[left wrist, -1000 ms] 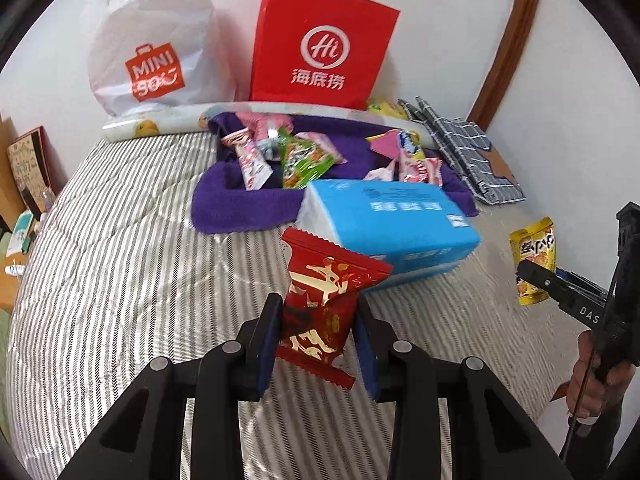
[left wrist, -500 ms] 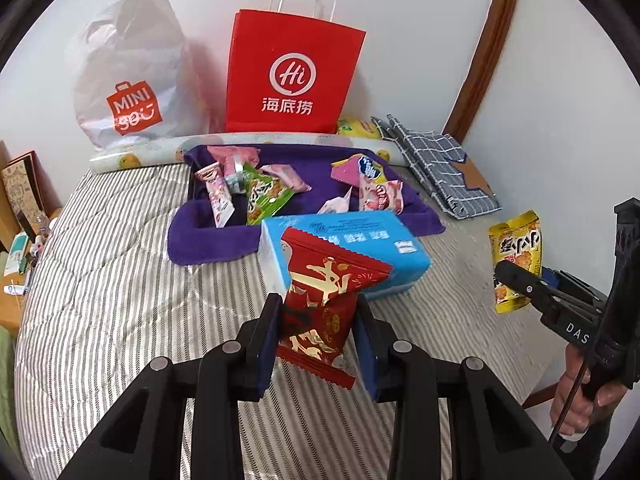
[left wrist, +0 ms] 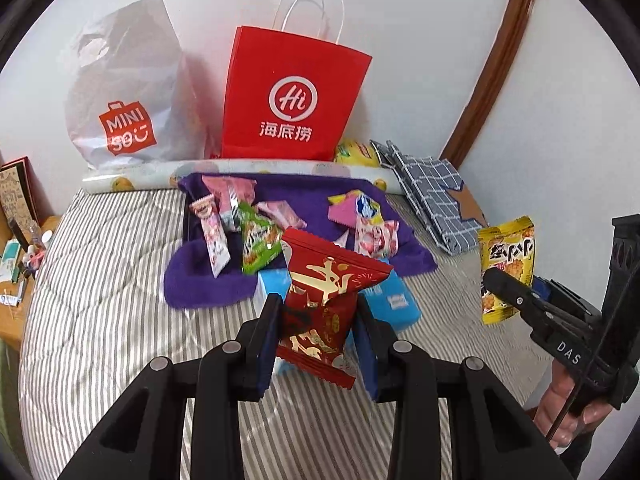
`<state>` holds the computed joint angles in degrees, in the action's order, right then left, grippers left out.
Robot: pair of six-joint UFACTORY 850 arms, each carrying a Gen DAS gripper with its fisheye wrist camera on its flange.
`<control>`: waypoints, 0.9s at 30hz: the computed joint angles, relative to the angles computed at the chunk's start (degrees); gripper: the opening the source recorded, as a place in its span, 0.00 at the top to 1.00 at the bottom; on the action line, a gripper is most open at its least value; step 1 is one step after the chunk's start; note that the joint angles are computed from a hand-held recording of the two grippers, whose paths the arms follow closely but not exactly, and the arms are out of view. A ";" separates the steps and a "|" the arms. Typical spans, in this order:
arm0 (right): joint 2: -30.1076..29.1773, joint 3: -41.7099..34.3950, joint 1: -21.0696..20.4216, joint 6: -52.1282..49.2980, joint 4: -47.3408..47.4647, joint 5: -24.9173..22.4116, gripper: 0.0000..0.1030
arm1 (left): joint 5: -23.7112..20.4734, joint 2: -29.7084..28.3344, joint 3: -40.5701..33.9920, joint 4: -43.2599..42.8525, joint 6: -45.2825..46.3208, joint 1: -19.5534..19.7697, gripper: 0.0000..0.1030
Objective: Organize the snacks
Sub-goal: 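Carry the red-gold bag and yellow bag with both tools over the purple towel, then lower and release the red-gold bag with left tool while right tool lowers the yellow bag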
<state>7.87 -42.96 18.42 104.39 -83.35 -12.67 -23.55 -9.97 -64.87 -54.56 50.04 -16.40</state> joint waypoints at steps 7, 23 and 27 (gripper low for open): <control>-4.28 -4.60 -1.25 0.09 -2.31 1.38 0.60 | -0.41 -3.39 -4.60 3.09 -3.63 0.47 0.68; -11.12 -10.95 -5.50 -1.95 -1.69 4.73 0.60 | -2.25 -10.17 -13.50 6.05 -7.44 1.51 0.68; -13.37 -13.40 -6.12 -7.36 2.82 5.31 0.60 | -2.43 -11.82 -15.94 7.38 -8.82 1.63 0.68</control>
